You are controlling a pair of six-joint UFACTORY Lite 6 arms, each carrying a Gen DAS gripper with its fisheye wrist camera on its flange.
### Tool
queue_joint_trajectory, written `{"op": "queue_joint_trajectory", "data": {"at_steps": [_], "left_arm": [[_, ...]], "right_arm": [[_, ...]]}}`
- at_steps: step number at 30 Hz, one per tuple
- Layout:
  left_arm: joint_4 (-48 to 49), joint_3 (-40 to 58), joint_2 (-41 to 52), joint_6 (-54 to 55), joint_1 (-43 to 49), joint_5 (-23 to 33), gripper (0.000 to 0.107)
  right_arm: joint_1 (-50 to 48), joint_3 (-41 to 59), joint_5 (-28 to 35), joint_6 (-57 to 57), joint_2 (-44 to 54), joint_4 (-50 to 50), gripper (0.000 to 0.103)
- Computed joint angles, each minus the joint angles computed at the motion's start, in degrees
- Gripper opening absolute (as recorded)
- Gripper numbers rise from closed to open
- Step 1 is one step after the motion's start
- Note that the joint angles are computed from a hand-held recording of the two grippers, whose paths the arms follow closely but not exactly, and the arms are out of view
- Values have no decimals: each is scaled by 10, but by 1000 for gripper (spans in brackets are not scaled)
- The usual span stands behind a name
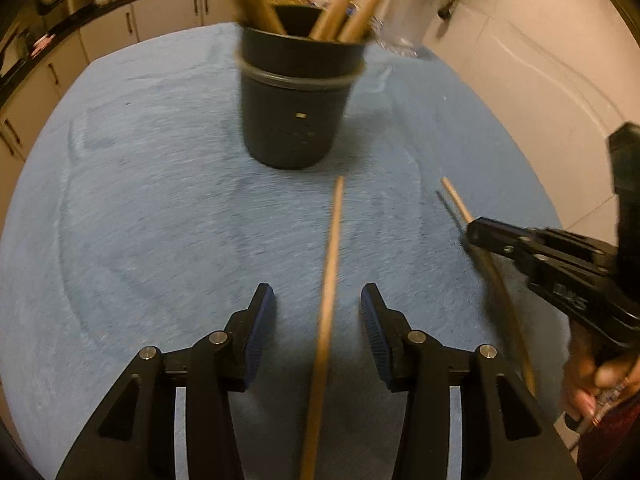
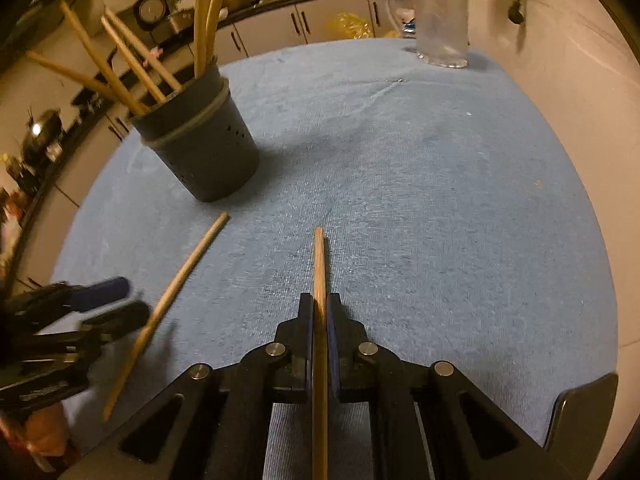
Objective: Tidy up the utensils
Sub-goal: 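Close the right tool on one chopstick while the left tool grasps the other, then lift and carry the chopstick upright to the cup with the left tool while the right tool carries its own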
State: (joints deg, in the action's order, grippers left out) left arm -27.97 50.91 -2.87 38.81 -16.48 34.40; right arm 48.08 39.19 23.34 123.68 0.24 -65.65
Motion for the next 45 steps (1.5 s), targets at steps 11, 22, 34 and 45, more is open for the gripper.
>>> {"op": "queue_joint_trajectory", "data": {"at_steps": [11, 22, 34, 45], "left_arm": [[255, 6, 21, -267, -132, -87, 7], [-48, -68, -170, 82, 83, -2, 6], [-195, -25, -263, 233, 292, 173, 6], [-226, -21, -287, 264, 354, 236, 6]], "right_arm": [[36, -68, 42, 88, -100, -41, 7], [145, -32, 162, 148, -126, -83, 7], [267, 69, 312, 170, -76, -111, 7], [289, 128, 357, 145, -42, -99, 7]]}}
